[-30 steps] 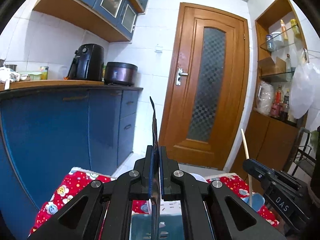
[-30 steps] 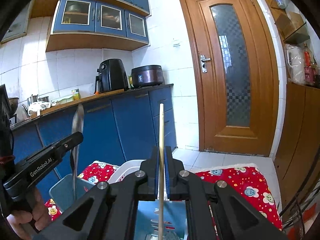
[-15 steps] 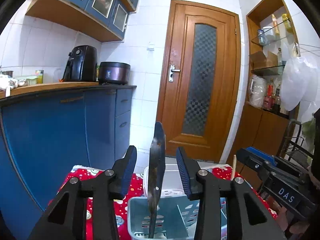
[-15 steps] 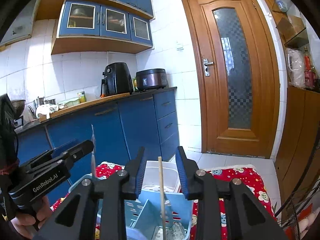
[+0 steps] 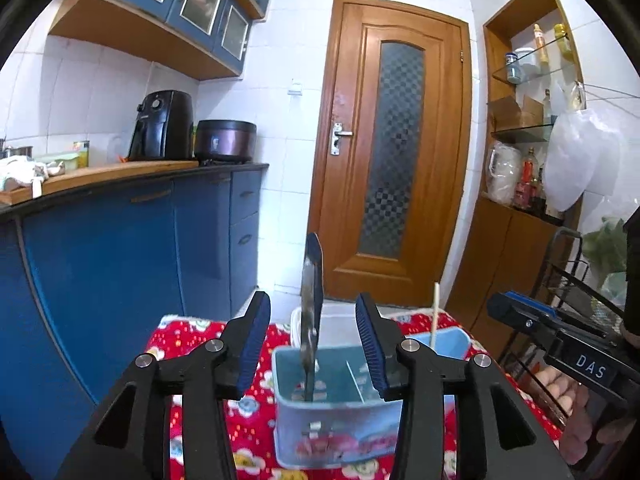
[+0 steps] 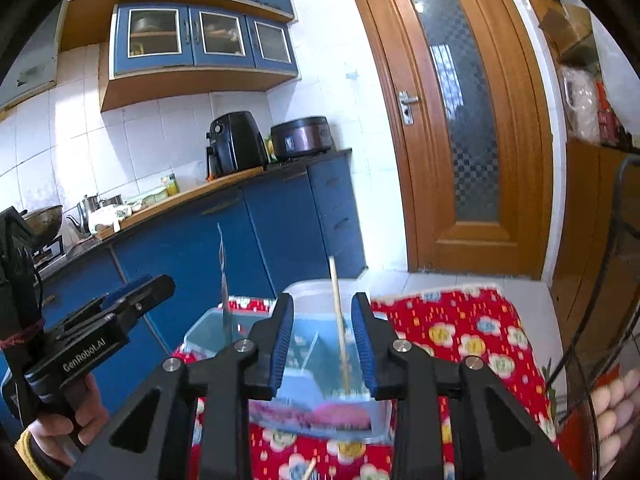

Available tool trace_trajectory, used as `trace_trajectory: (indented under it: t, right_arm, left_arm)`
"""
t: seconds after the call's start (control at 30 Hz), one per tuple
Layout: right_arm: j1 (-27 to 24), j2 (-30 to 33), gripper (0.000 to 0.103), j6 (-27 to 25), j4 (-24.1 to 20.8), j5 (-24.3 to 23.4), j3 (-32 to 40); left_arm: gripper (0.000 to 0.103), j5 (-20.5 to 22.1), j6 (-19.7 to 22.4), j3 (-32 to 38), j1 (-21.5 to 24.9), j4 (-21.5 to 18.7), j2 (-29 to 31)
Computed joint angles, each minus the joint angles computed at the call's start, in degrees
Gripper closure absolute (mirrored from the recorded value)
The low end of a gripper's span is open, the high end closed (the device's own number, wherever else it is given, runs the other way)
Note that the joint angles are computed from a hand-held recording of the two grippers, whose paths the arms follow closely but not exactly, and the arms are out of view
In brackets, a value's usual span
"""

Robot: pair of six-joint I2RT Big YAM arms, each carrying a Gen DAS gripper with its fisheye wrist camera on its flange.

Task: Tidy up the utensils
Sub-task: 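Lower the utensils into the caddy and open both tools, then move both tools back down to the remaining utensils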

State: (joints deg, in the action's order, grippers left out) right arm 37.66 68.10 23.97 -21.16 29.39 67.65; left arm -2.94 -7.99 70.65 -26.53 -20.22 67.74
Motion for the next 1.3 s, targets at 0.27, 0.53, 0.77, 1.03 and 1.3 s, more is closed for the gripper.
trace_trajectory:
  t: [0.27,0.53,0.77,1.03,1.3]
  right_arm:
    - [1.9,-2.9,0.07,6.6,-7.3,-0.9,-2.8]
    - [3.9,-3.5,0.07,13.5,-15.6,-2.7,-4.4]
    - [6.0,-3.4,0.07,18.2,-20.0,-3.9,-6.2]
    - [7.3,-3.6,0.07,22.5,-21.7,-5.5,-9.1]
    - [7.7,-2.9,0.07,24.8,-22.7,-6.9,-10.0]
  left_arm:
    - [0.057,0.0,0.6,-3.0,-0.7,-5.6,-4.5]
    - [0.057,1.1,-0.6,-5.1,-1.2,-12.8,-6.7]
    - [0.057,3.2,-2.5,-7.6,-1.1,-16.6,-8.0]
    - [0.057,4.5,-4.4,-10.3,-0.8,-20.5,-8.6]
    - [0.057,7.0,-5.4,-12.6,-0.8,-23.3,-8.6]
